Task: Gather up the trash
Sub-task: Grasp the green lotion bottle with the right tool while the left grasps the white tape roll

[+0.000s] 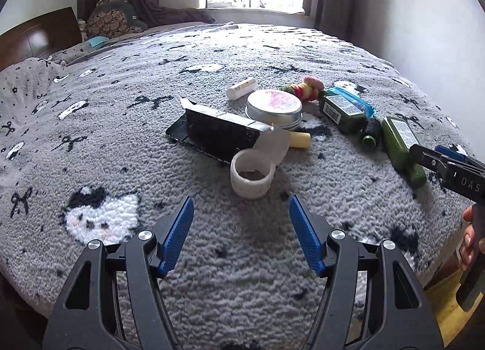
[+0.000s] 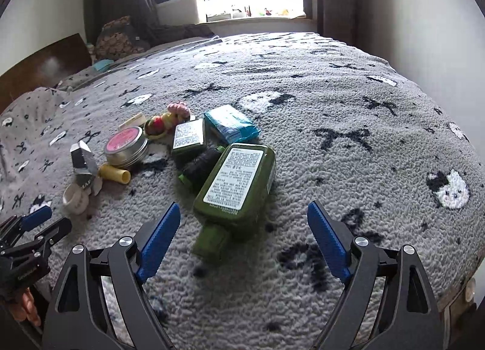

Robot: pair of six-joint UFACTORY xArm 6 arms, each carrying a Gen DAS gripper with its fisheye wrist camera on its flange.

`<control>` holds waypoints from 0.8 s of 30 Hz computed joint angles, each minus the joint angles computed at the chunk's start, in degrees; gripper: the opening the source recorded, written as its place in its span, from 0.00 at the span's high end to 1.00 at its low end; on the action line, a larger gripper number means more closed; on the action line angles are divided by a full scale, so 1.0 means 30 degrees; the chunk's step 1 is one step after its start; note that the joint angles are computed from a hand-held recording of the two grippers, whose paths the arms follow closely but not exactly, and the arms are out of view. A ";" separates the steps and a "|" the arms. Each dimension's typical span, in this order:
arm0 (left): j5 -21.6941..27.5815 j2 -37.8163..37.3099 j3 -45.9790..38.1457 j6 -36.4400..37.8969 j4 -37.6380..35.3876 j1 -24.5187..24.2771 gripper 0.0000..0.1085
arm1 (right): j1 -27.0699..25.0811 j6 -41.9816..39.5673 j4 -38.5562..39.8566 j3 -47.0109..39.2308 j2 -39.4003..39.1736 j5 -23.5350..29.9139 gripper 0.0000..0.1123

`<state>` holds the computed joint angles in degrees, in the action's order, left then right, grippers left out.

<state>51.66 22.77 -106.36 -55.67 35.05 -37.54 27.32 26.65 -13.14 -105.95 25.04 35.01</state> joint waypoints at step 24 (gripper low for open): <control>0.0411 0.0566 -0.0539 0.0458 -0.0832 -0.0372 0.71 | -0.0172 -0.0881 -0.0024 0.1179 -0.0654 0.0509 0.50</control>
